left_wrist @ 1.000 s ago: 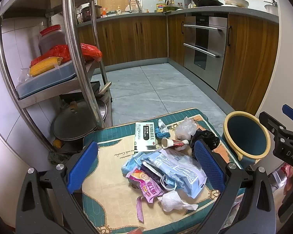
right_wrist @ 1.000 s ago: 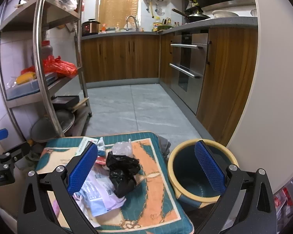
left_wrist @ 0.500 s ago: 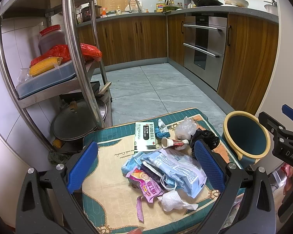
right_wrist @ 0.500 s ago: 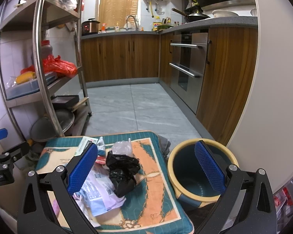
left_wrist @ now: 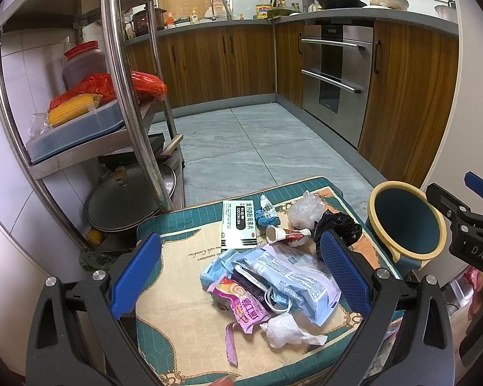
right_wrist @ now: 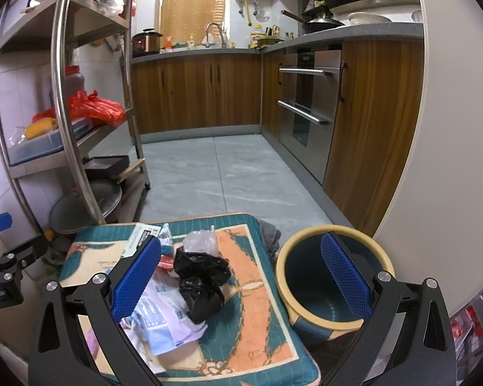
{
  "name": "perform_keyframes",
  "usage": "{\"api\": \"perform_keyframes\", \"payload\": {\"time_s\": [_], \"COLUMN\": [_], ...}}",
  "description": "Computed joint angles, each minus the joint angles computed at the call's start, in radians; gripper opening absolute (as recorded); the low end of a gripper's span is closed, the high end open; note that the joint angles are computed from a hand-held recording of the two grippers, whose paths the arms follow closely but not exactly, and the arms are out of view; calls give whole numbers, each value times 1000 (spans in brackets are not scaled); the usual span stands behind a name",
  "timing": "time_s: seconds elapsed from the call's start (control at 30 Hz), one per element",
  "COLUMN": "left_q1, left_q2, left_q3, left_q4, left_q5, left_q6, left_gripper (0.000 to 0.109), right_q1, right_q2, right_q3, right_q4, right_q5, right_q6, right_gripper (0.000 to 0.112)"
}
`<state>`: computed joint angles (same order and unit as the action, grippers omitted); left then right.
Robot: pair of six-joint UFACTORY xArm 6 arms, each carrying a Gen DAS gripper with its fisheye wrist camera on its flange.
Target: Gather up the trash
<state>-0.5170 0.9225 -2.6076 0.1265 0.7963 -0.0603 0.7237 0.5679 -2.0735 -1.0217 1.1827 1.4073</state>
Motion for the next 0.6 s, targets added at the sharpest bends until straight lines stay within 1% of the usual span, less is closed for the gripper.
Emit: {"api": "perform_keyframes", "payload": {"time_s": [0.03, 0.4, 0.53, 0.6], "left_q1": [0, 0, 0, -2], "left_q2": [-7, 4, 7, 29], "left_q3": [15, -5, -10, -47], "left_q4": [2, 0, 1, 8], "left_q5": [-7, 6, 9, 24], "left_q6": [-1, 1, 4, 6], "left_gripper": [98, 98, 98, 98], "right_q1": [-1, -5, -5, -6], "right_q2": [1, -5, 10, 19], "right_q3": [0, 14, -12, -27], "right_q4": [1, 13, 28, 40], "right_q5": [-1, -9, 0, 3], "right_q6": [1, 5, -7, -19], "right_gripper": [99, 99, 99, 99]}}
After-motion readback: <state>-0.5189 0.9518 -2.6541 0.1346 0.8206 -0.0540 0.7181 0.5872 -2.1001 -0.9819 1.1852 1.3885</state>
